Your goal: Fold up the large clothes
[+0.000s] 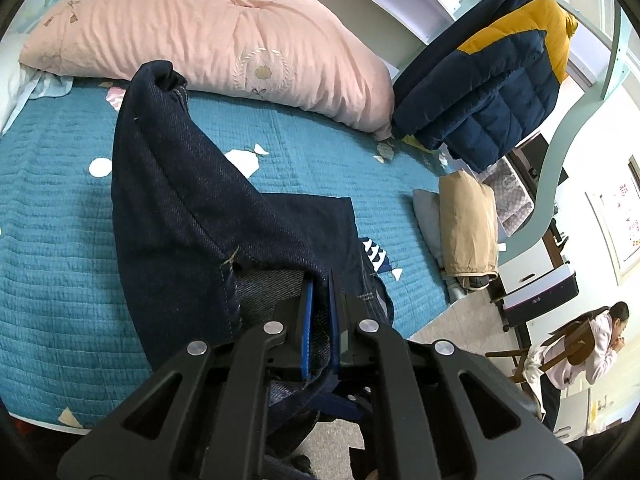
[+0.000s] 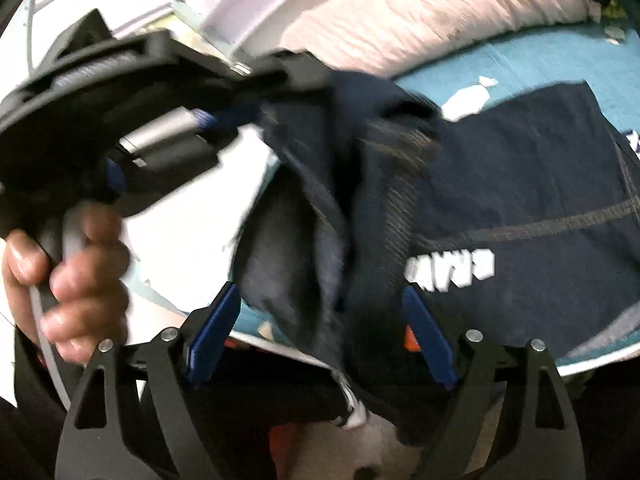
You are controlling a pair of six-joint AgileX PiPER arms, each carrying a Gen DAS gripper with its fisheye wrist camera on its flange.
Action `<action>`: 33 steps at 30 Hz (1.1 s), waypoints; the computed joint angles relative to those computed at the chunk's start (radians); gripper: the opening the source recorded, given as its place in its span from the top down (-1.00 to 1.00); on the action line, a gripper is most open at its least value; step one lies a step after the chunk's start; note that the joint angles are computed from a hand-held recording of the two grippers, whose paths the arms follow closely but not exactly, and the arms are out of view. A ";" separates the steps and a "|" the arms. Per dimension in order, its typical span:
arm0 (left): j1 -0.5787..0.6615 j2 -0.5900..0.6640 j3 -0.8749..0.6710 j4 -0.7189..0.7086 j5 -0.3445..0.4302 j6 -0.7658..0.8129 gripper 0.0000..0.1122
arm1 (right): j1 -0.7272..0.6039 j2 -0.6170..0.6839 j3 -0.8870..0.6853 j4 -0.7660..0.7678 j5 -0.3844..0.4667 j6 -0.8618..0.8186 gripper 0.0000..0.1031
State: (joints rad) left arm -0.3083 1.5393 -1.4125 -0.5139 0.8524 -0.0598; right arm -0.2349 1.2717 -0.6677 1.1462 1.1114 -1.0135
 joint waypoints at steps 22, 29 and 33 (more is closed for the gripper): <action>-0.073 0.083 -0.149 0.031 0.048 -0.016 0.90 | 0.041 0.063 -0.051 -0.066 -0.183 0.156 0.80; -0.197 0.246 -0.369 0.051 0.076 -0.058 0.90 | -0.172 0.065 -0.074 -0.080 -0.092 0.127 0.81; -0.275 0.406 -0.558 0.072 0.110 -0.112 0.89 | -0.287 0.128 -0.101 -0.096 -0.078 0.107 0.81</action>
State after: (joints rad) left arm -0.5829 1.9452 -1.9709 -0.4418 0.9625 -0.1721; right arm -0.5219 1.3998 -0.7691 1.0499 1.0335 -0.9067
